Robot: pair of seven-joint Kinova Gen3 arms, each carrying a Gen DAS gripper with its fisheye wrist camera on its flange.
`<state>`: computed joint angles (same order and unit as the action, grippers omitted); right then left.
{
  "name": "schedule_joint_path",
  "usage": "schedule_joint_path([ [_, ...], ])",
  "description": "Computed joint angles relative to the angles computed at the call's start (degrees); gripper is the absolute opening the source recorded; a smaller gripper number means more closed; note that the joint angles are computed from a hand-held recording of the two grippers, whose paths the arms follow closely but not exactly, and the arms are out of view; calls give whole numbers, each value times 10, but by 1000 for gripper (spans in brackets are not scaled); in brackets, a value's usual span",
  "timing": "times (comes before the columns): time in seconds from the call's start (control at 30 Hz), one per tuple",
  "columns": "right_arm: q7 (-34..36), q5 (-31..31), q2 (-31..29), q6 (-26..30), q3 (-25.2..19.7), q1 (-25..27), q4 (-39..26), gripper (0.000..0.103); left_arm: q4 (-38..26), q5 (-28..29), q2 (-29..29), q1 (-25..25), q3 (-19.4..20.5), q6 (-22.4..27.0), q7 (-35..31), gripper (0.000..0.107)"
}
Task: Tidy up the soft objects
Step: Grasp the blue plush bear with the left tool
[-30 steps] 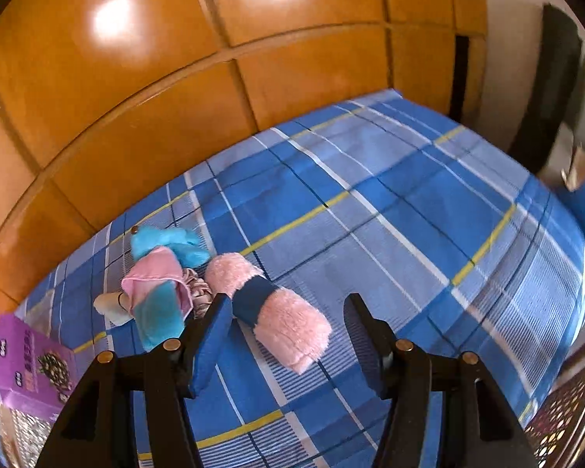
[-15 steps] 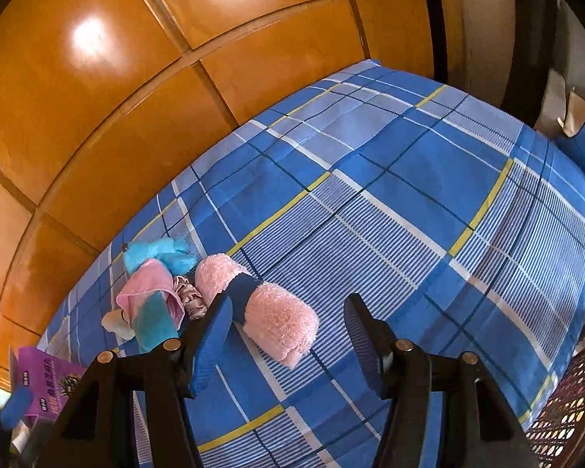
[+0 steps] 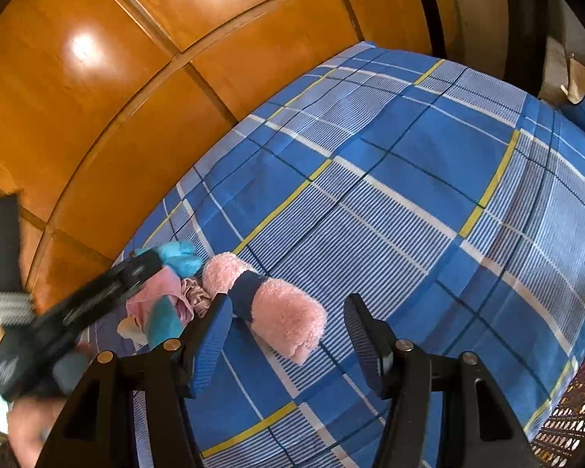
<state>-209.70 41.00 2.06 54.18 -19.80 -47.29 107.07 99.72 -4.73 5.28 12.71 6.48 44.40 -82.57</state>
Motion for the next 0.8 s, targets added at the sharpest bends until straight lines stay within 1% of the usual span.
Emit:
schedule_joint_path([
  [0.03, 2, -1, 0, -3, 0, 0, 0, 60, -8, -3, 12, 2, 1, 5, 3, 94],
  [0.07, 5, -4, 0, -9, 1, 2, 1, 60, -19, -7, 31, 4, 1, 14, 6, 89],
  [0.1, 7, -5, 0, -13, 2, 3, 2, 60, -26, -8, 43, 5, 0, 20, 8, 75],
  [0.13, 7, -5, -1, -14, 2, 3, 3, 60, -33, -11, 58, 5, 1, 30, 15, 66],
  [0.17, 6, -4, -1, -16, 2, 4, 5, 60, -33, -24, 63, 16, -7, 31, 25, 60],
  [0.2, 4, -3, -2, -18, 2, 4, 6, 60, -27, -27, 61, 19, -11, 22, 25, 57],
  [0.23, 1, -1, -3, -19, 2, 4, 7, 60, -17, -22, 53, 12, -5, 9, 16, 55],
  [0.3, -8, 3, -5, -24, 1, 6, 12, 60, -3, -12, 38, 8, -6, -3, 2, 49],
  [0.37, -27, 2, -13, -44, 3, 11, 26, 60, 10, 4, 21, -1, -9, -12, -1, 49],
  [0.43, -39, -5, -16, -56, 3, 19, 34, 60, 10, 28, 12, -17, -4, -7, -17, 49],
  [0.5, -43, -10, -17, -63, 1, 25, 38, 60, 6, 25, 6, -10, -10, 1, -13, 49],
  [0.6, -36, -11, -15, -59, -3, 26, 35, 60, -5, 43, -5, -22, -8, 10, -23, 49],
  [0.8, -5, -29, -7, -59, 1, 28, 25, 60, -38, 32, -26, -37, -16, 33, -1, 49],
])
